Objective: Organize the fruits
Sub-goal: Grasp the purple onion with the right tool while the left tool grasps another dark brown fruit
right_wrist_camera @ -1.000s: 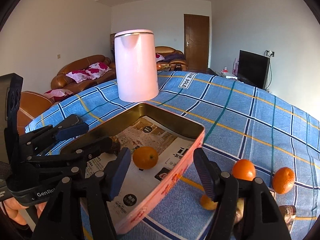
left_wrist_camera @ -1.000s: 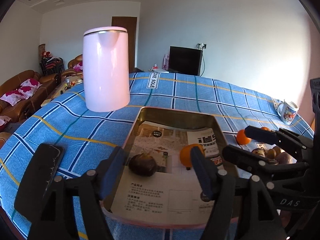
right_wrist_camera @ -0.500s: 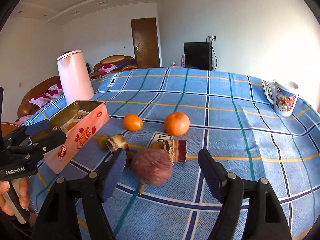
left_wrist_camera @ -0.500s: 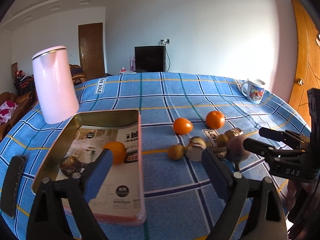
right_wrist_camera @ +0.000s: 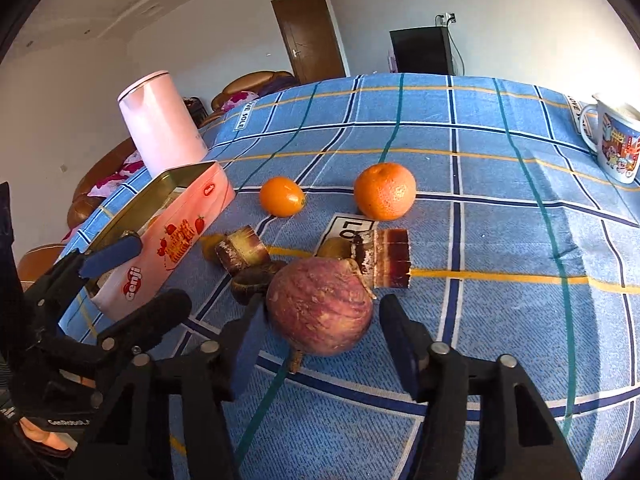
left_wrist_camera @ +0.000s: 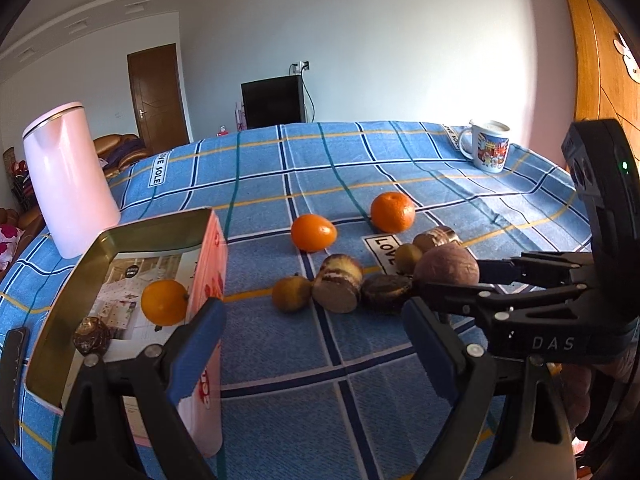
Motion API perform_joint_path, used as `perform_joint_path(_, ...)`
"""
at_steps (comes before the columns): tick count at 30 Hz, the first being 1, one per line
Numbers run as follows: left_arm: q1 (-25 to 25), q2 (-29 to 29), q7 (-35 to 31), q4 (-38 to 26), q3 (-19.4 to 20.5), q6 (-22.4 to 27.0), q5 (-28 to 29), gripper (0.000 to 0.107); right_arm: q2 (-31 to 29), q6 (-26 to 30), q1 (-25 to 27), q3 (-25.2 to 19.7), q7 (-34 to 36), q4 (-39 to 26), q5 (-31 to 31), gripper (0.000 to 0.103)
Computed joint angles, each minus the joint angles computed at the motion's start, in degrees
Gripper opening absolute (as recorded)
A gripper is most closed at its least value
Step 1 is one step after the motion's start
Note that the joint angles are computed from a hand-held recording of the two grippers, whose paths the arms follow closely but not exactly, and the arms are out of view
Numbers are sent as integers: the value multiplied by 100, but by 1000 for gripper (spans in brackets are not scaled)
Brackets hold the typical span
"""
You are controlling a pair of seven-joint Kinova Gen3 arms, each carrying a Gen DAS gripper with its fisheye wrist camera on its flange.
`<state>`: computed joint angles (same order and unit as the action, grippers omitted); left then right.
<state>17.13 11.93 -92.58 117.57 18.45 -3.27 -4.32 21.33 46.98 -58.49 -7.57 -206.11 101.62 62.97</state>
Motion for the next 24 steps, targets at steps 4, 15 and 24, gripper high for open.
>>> perform_joint_path(4, -27, 25, -16, -59, 90, 68, -37, 92, 57, 443, -578, 376, -224, -27, 173, 53)
perform_joint_path(15, 241, 337, -387, -596, 218, 752, 139, 64, -228, 1739, -407, -363, -1435, 524, 519, 53)
perform_joint_path(24, 638, 597, -629, -1131, -116, 1463, 525, 62, -243, 1708, -283, -537, -1411, 566, 659, 54)
